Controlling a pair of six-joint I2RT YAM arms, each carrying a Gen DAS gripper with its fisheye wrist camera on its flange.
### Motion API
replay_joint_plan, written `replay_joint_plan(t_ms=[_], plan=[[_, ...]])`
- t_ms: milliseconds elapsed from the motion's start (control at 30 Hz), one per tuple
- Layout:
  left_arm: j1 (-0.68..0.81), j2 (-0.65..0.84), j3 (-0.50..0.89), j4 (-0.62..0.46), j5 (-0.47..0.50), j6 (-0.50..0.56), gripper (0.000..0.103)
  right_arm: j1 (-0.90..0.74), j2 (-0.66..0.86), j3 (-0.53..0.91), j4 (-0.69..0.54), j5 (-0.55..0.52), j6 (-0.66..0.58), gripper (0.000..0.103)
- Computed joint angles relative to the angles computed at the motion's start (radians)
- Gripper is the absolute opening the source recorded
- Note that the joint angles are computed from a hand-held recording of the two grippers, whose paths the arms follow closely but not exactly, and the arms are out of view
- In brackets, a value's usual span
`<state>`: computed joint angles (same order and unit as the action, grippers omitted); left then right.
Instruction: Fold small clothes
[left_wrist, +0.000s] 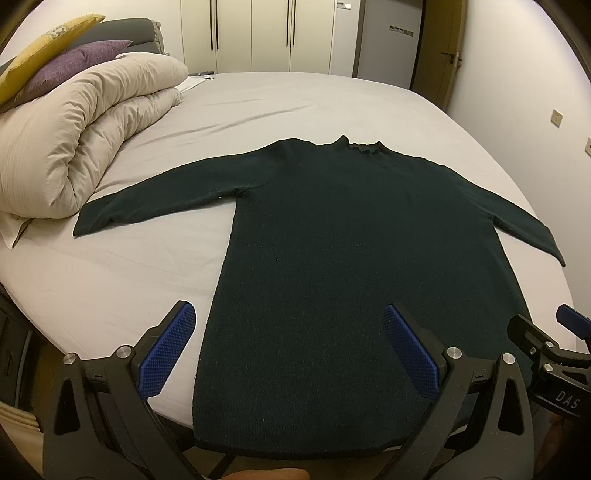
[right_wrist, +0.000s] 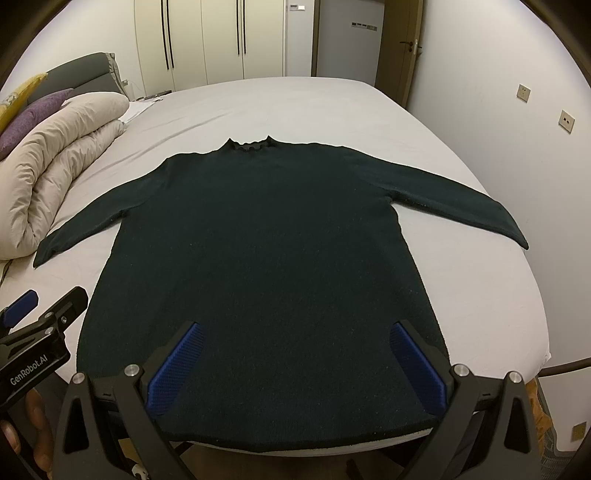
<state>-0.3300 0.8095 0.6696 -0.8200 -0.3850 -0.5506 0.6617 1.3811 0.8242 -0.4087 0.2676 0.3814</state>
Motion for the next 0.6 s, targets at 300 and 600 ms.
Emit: replay_joint_plan(t_ms=[300, 600], plan=[[-0.001, 0.003, 0.002, 0.0, 0.0, -0.002, 0.103, 0.002, 0.001, 0.0, -0.001, 0.0, 0.002, 0.103], [0.001, 0.005, 0.005, 0.0, 0.002, -0.001, 0.103, 0.001, 0.0, 0.001, -0.003, 0.0, 0.001, 0.103]])
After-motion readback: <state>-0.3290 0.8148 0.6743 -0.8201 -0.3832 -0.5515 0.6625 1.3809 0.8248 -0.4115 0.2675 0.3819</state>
